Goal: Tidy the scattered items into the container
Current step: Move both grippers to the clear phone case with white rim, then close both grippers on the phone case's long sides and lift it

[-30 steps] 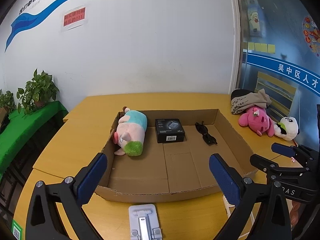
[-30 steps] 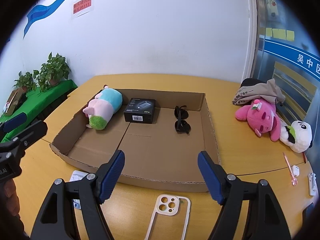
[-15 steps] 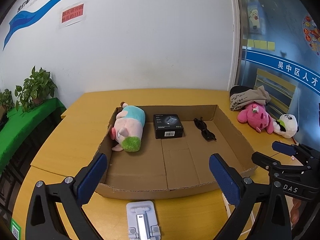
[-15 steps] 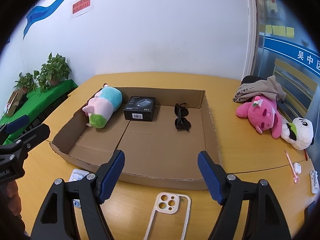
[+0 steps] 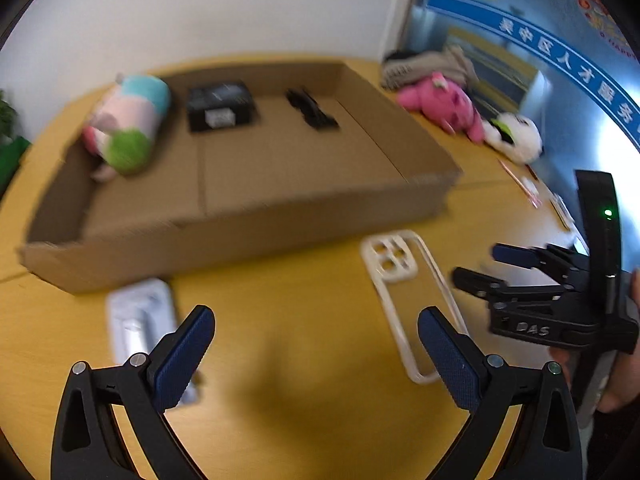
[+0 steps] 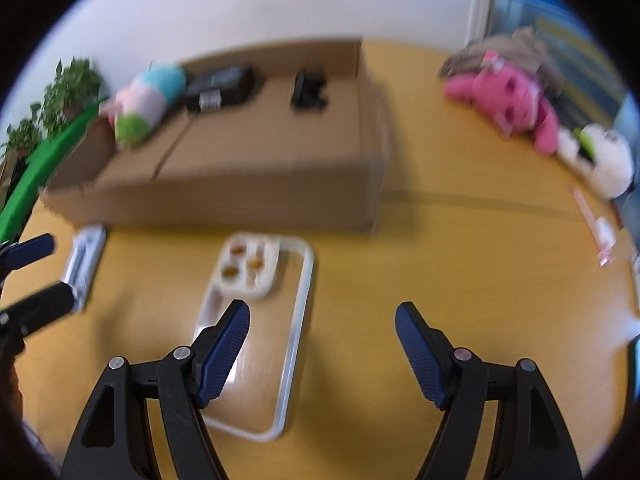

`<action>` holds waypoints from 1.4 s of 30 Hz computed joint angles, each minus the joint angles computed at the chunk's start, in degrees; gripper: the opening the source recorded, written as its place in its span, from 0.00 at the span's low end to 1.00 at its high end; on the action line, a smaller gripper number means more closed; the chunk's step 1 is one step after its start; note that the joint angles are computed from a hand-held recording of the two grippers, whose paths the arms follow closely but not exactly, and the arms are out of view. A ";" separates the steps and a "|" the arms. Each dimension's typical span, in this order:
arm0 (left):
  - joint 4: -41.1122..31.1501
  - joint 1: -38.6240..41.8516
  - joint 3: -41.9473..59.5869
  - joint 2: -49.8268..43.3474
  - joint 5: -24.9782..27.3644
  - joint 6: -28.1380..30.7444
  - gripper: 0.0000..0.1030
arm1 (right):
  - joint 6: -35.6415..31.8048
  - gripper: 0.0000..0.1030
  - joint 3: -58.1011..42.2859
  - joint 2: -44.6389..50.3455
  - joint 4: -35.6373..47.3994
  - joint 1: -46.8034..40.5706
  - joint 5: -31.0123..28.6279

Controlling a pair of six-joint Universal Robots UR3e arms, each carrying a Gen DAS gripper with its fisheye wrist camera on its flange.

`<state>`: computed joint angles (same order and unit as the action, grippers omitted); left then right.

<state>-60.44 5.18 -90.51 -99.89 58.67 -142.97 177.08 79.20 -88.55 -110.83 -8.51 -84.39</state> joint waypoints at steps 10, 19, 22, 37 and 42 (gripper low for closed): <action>-10.53 4.65 -1.53 1.96 -4.36 8.80 0.96 | -3.44 0.74 0.05 3.59 1.34 2.35 9.35; -15.99 13.52 -0.42 2.72 -6.18 16.40 0.96 | -14.62 0.74 0.13 3.67 2.48 7.77 12.40; -17.10 15.07 1.08 1.41 -6.61 16.31 0.96 | -9.85 0.76 -0.42 4.52 0.79 10.97 9.56; -32.34 11.17 12.53 -7.93 -3.66 18.41 0.94 | -29.20 0.81 8.00 -1.17 -1.76 16.98 10.53; -33.89 5.66 14.10 -7.85 3.14 25.32 0.93 | -58.84 0.82 6.66 -5.59 16.26 9.18 19.33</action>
